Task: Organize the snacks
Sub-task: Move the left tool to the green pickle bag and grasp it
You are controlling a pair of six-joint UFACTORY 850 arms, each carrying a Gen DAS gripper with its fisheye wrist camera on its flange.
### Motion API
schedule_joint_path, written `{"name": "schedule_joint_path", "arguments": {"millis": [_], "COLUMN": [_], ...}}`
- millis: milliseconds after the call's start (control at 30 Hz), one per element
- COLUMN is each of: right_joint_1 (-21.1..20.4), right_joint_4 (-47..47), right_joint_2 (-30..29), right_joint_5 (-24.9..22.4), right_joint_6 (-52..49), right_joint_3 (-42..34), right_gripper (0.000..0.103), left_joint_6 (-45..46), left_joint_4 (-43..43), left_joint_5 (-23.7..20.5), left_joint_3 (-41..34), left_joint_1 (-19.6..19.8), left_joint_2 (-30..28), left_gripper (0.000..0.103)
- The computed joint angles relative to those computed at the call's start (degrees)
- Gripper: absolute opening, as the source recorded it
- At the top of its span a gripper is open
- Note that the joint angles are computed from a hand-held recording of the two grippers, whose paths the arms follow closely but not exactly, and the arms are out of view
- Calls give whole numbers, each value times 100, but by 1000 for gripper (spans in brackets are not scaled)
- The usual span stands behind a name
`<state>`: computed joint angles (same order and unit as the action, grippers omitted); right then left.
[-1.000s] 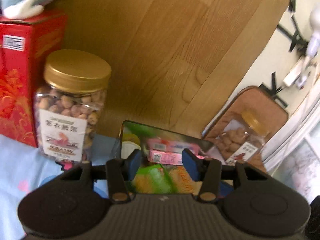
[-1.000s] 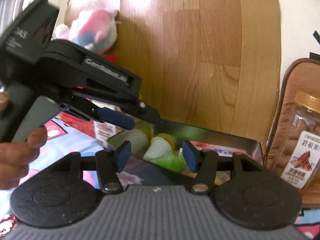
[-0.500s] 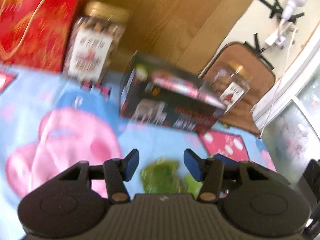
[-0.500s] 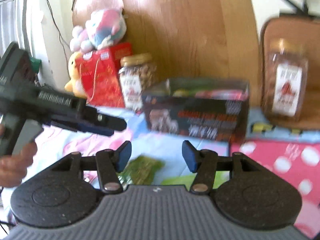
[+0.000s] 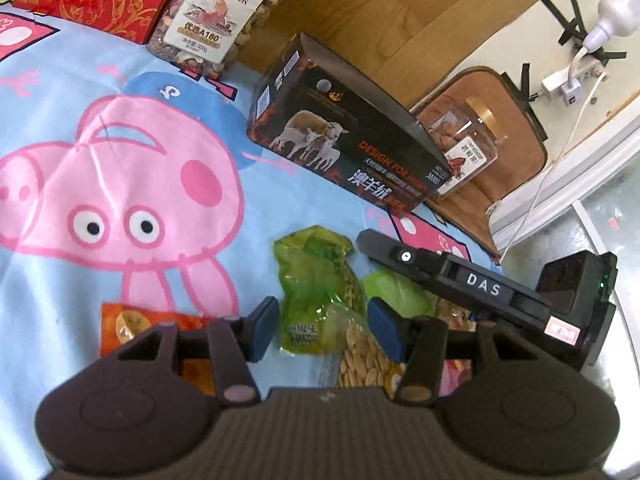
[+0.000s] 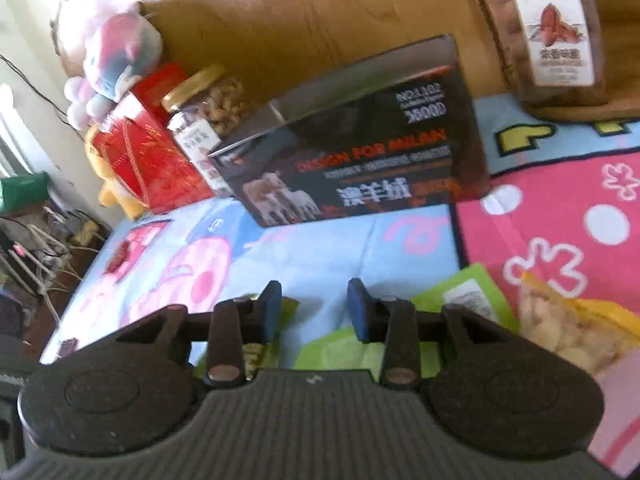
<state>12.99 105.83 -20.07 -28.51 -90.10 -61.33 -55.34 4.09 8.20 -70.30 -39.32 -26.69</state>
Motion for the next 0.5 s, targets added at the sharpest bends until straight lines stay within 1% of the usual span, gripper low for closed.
{"name": "schedule_joint_path", "arguments": {"millis": [33, 67, 100, 133, 167, 200, 267, 333, 367, 400, 433, 467, 500], "right_joint_1": [-14, -43, -72, -65, -43, 15, 37, -28, -44, -37, -43, -43, -35], "right_joint_4": [-115, -369, -580, -698, -801, -682, -671, -726, -691, -625, -561, -495, -405], "right_joint_2": [-23, -68, -135, -172, -204, -163, -143, -181, -178, -151, -128, -100, -61], "right_joint_5": [-153, -406, -724, -897, -1006, -917, -925, -1121, -1155, -1114, -1147, -1179, -1181], "right_joint_6": [96, 369, 615, 746, 854, 750, 806, 1031, 1060, 1015, 985, 954, 877], "right_joint_3": [-11, -49, -94, -120, -143, -97, -93, -125, -124, -112, -105, -97, -82], "right_gripper": [40, 37, 35, 33, 34, 35, 35, 33, 21, 12, 6, 3, 3], "left_joint_6": [379, 619, 797, 795, 659, 511, 223, 105, 94, 23, -134, -492, -748], "left_joint_4": [-330, -545, -711, -714, -589, -443, -144, -40, -30, 19, 139, 454, 680], "left_joint_5": [16, -3, -28, -31, -23, -4, 65, 127, 144, 172, 204, 266, 352], "left_joint_3": [11, -2, -21, -30, -30, -22, 9, 47, 55, 69, 86, 110, 144], "left_joint_1": [-17, -27, -28, -23, -13, -4, 18, 23, 22, 25, 37, 65, 92], "left_joint_2": [2, -4, -12, -15, -15, -15, -12, 2, 5, 10, 17, 26, 38], "left_gripper": [48, 47, 46, 46, 46, 46, 46, 46, 46, 46, 47, 48, 48]}}
